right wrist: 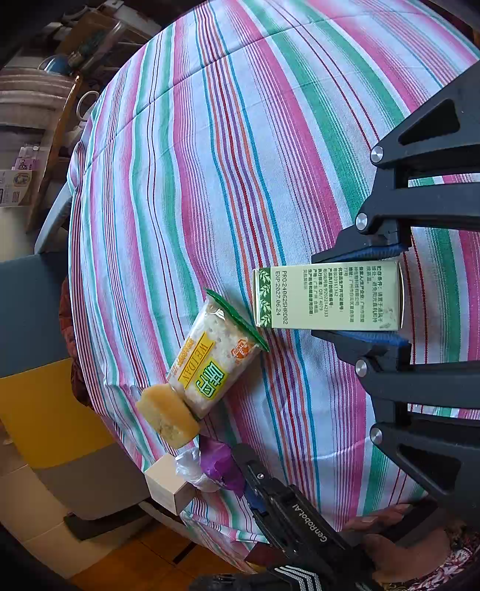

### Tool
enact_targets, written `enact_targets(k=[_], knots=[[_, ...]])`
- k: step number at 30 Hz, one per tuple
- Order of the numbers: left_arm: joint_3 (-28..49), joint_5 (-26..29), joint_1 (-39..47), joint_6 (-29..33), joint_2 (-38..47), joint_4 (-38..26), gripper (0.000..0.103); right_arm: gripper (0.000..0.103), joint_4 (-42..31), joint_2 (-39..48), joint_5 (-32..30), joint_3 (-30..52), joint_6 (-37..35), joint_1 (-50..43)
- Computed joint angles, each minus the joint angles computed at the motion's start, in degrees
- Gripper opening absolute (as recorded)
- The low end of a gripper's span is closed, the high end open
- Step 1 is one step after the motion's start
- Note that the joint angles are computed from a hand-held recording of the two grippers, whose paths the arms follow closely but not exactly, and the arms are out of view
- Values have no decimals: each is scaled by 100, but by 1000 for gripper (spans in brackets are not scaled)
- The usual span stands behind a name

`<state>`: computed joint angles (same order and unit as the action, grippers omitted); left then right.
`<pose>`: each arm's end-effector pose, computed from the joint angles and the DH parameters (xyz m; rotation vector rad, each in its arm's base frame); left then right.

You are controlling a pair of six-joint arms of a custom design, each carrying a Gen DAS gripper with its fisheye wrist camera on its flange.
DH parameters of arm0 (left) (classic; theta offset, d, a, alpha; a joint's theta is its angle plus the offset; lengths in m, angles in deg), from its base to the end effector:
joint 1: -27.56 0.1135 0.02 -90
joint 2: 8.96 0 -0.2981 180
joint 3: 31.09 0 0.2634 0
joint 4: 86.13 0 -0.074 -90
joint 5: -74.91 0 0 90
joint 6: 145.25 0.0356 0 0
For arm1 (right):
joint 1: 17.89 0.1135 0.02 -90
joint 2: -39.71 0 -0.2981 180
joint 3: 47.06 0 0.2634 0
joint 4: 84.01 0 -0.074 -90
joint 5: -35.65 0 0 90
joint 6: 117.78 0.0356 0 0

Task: Organize objects
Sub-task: 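Grasp the purple candy packet with the left gripper while the right holds the juice carton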

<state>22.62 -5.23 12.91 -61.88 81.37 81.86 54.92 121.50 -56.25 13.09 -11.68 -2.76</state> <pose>0.2937 -0.0831 0.1726 0.2496 2.4251 -0.3764 0.2628 0.0723 0.2140 0.0119 2.6833 0.2182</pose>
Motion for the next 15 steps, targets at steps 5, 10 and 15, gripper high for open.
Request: enact_targets(k=[5, 10, 15], knots=[[-239, 59, -16, 152, -264, 106, 34, 31, 18, 15, -5, -1, 6, 5], [-547, -55, -201, 368, -651, 189, 31, 31, 25, 19, -7, -1, 27, 12], [-414, -409, -373, 249, -733, -52, 48, 31, 9, 20, -11, 15, 13, 6]])
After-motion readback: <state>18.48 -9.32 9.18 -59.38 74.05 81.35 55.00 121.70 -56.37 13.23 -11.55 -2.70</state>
